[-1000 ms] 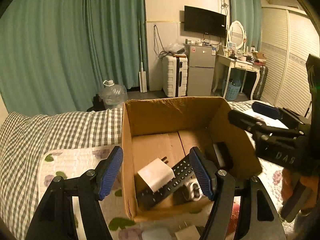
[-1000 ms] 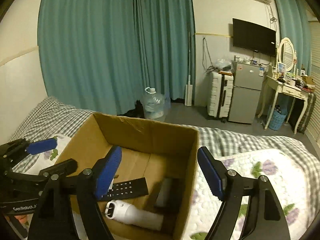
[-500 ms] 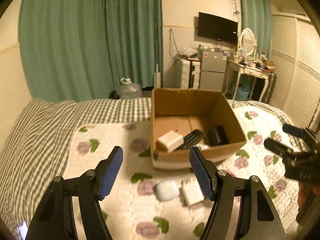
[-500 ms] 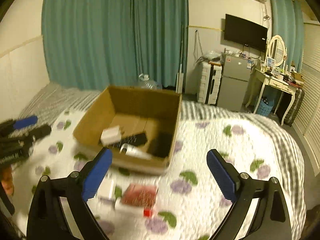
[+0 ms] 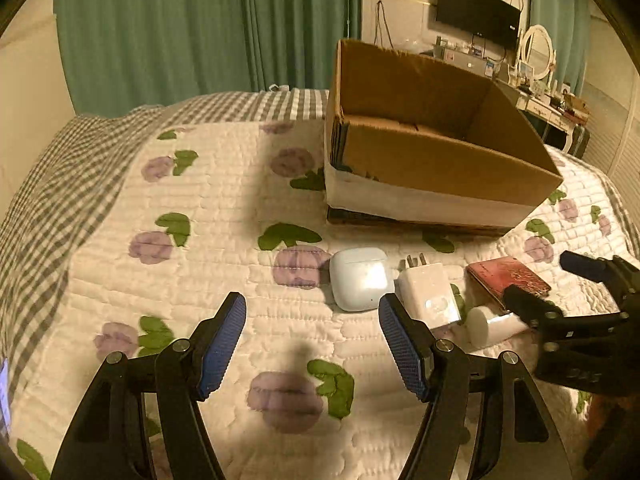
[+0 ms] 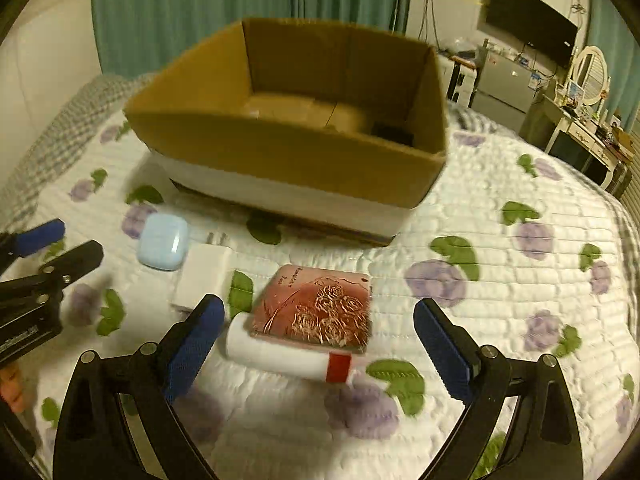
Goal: Organize rigid objects
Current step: 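Move both tools back toward the remaining items, then grasp the pink rose-patterned case with the right tool while the left grasps the small white charger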
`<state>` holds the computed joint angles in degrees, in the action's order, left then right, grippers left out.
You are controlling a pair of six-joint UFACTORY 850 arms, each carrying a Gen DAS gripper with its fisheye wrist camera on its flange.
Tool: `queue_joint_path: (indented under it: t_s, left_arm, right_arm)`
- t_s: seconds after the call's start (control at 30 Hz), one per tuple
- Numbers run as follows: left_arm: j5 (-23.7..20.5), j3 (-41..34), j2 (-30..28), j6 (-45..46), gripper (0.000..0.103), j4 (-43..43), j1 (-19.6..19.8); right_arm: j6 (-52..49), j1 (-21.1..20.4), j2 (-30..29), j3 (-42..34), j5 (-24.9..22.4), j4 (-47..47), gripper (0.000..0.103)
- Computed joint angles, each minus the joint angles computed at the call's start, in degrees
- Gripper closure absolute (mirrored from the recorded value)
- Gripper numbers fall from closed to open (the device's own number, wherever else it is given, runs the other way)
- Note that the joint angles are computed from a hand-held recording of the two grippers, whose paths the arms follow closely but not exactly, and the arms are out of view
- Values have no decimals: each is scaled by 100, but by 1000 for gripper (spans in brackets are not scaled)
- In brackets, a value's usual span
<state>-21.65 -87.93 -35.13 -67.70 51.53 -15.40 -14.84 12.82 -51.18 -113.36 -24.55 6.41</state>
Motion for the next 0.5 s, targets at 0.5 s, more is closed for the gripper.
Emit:
queue_joint_path:
  t_s: [0.5]
  left_arm:
    - [-108,-715,-531,1394,31,-1284,-173]
  right_arm:
    - [-73,-174,-40,-85,-41,218,34]
